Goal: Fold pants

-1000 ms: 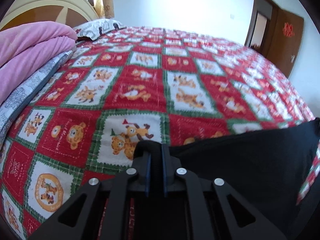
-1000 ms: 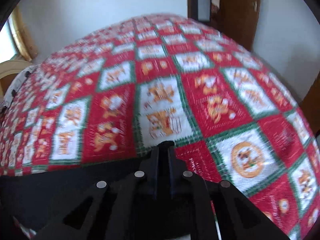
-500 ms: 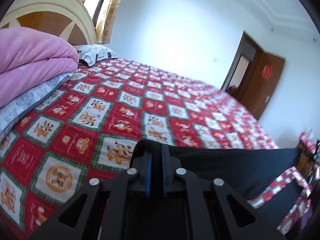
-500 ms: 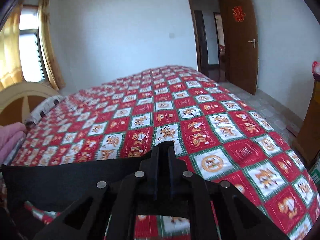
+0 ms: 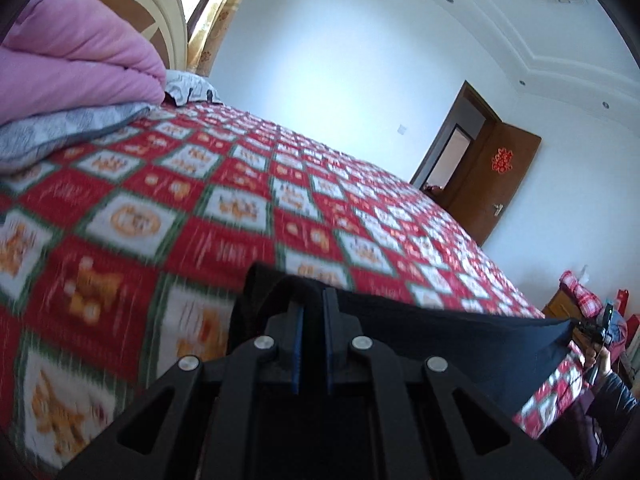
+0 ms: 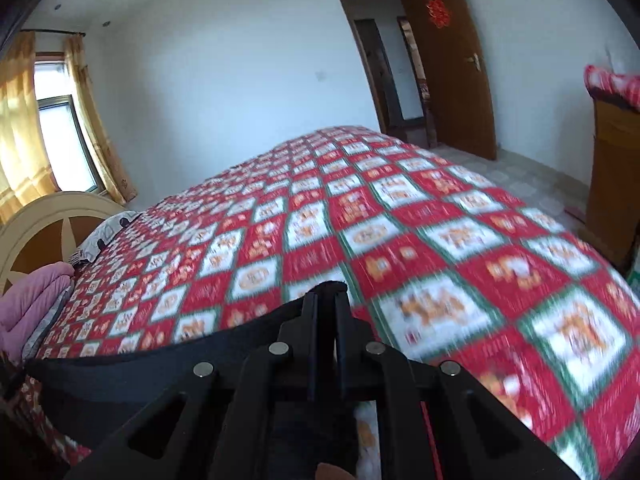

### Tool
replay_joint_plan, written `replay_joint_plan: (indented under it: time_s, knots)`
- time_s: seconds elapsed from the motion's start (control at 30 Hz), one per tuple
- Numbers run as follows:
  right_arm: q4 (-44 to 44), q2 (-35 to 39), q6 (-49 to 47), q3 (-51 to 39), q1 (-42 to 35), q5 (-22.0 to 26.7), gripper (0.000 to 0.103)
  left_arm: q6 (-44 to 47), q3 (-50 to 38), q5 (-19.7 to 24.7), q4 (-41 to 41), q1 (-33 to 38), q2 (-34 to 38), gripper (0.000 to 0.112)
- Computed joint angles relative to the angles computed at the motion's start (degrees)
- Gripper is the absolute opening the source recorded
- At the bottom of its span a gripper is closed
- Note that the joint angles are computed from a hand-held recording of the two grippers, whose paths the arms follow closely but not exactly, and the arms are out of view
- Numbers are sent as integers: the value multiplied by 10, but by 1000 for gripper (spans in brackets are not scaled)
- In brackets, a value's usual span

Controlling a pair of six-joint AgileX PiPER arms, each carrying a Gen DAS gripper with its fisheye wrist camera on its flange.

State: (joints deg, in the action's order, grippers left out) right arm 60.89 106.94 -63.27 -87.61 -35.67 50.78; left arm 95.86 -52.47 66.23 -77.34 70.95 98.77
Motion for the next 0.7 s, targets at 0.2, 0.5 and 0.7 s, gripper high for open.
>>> replay_joint_plan:
  time_s: [0.2, 0.5, 0.7]
  knots:
    - [6, -14, -24, 49, -27, 0, 8, 64, 37, 15, 18, 39, -1, 9]
    - [-36, -29, -14, 92, -54, -30, 8, 130, 63, -6, 53, 79, 5, 22]
    - [-11, -76, -52, 140, -107, -29, 8, 162, 57, -19, 73, 130, -6, 43]
